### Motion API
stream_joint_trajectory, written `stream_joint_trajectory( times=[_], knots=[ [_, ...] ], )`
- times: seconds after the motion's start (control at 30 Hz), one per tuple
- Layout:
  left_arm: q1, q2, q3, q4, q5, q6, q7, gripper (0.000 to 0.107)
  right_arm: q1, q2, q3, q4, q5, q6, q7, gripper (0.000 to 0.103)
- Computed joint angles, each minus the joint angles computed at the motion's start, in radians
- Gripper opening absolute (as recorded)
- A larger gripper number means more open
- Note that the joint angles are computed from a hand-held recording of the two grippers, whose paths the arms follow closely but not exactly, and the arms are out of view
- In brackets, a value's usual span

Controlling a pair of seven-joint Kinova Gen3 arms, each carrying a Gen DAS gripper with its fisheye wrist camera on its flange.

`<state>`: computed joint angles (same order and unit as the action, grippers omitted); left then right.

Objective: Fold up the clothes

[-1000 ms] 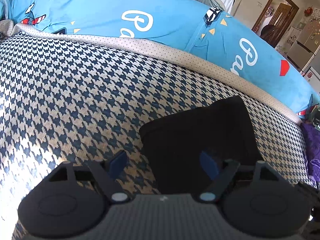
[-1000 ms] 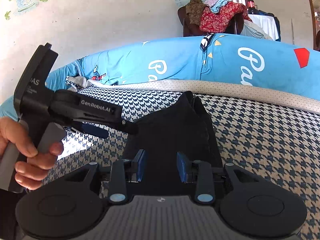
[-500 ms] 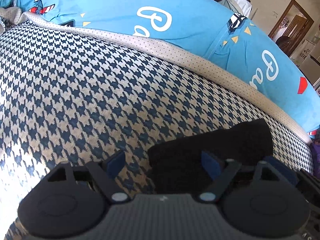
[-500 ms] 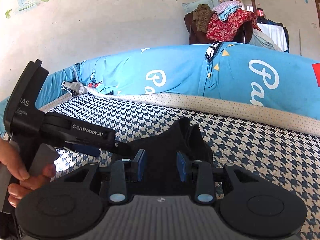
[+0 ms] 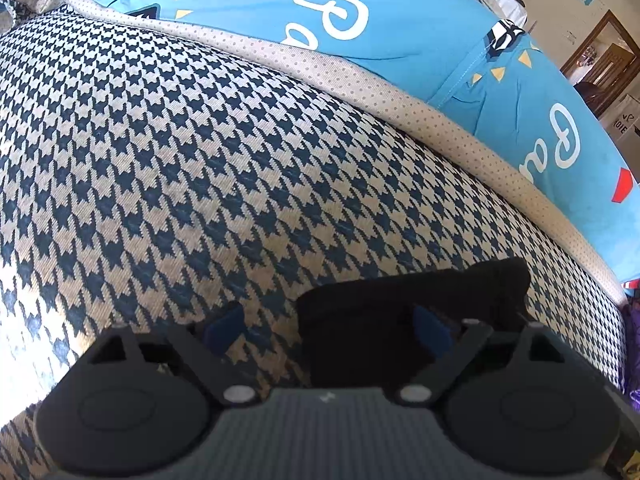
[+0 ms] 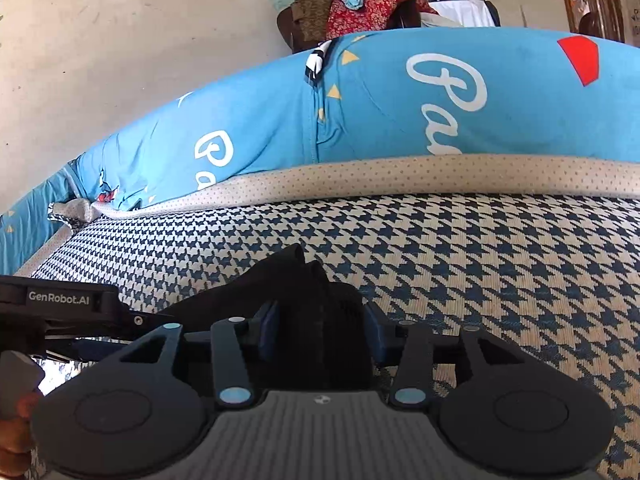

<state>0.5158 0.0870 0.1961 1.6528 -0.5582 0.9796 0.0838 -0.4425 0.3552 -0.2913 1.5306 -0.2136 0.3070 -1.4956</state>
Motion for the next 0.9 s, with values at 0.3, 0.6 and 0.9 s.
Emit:
stream_joint_trajectory(
  times=[0.3,0.6,0.9],
  knots=[
    [-0.010,0.004,-0.017,0.005,0.020,-0.048,-0.041,0.097,-0.034,-0.009,0.042,0.003,0.010,0.007,-0.064,0.051],
    [-0.065,-0.052,0.009,0.041,0.123,-0.125,-0.170,0.097,0.106,-0.082,-0.043,0.012,-0.140,0.091,0.005,0.054],
    [-0.060,-0.081,0.043,0.055,0.170,-0.128,-0.305,0.097,0.143,-0.184,0.039,0.098,-0.277,0.191,-0.041,0.057]
  ],
)
